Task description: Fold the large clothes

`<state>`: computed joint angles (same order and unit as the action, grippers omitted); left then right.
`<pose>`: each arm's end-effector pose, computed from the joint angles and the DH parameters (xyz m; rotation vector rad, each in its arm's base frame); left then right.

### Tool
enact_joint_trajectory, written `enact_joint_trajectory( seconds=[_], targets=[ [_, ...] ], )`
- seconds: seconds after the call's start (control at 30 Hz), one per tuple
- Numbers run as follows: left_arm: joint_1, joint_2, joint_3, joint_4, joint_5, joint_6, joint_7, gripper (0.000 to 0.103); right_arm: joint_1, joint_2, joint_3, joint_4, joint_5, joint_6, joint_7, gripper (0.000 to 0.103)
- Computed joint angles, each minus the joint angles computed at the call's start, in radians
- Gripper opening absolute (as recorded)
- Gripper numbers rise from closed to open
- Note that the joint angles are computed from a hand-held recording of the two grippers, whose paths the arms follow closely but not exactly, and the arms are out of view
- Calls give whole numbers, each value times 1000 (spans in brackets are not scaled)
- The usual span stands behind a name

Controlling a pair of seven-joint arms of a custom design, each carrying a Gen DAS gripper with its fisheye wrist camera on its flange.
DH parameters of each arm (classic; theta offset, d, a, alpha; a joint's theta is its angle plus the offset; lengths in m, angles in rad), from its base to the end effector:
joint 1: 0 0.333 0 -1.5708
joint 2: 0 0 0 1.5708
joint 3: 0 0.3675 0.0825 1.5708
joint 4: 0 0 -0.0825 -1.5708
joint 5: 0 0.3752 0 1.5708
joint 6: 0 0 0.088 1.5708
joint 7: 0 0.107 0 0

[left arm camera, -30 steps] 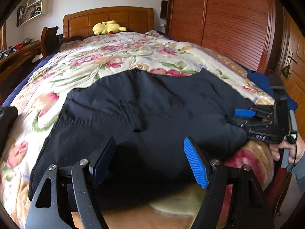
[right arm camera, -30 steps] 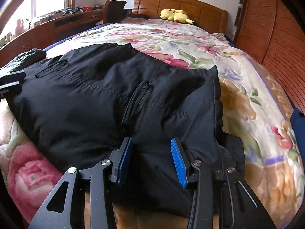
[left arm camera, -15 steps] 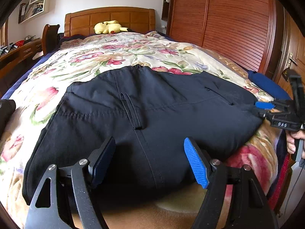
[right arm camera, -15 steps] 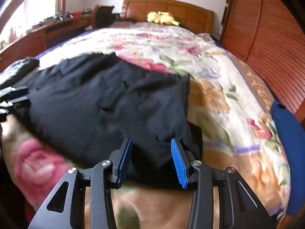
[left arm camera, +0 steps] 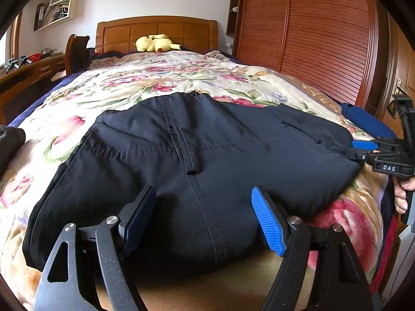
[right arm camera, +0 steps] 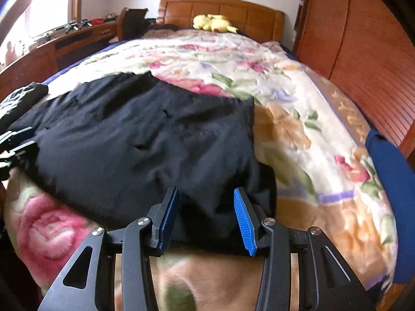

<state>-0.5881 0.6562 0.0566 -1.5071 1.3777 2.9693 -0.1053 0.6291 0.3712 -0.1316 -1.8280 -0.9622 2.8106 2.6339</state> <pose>0.6101 -0.4485 0.3746 -1.5557 1.8509 -1.0712 0.5757 0.3705 0.4378 -1.9986 1.4885 -0.8019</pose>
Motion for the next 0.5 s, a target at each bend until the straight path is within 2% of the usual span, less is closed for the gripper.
enact_joint_trajectory(
  seconds=[0.1, 0.27, 0.43, 0.5],
  targets=[
    [-10, -2, 9, -2, 25, -10, -25, 77, 17, 7, -5, 18, -32, 21, 22, 45],
    [-2, -1, -5, -2, 37, -21, -33, 77, 16, 40, 10, 45, 22, 72, -58, 45],
    [7, 2, -18, 0, 10, -34, 5, 78, -5, 111, 44, 93, 175, 94, -222, 45],
    [3, 4, -20, 2, -5, -48, 26, 78, -28, 141, 59, 94, 240, 133, -276, 45]
  ],
)
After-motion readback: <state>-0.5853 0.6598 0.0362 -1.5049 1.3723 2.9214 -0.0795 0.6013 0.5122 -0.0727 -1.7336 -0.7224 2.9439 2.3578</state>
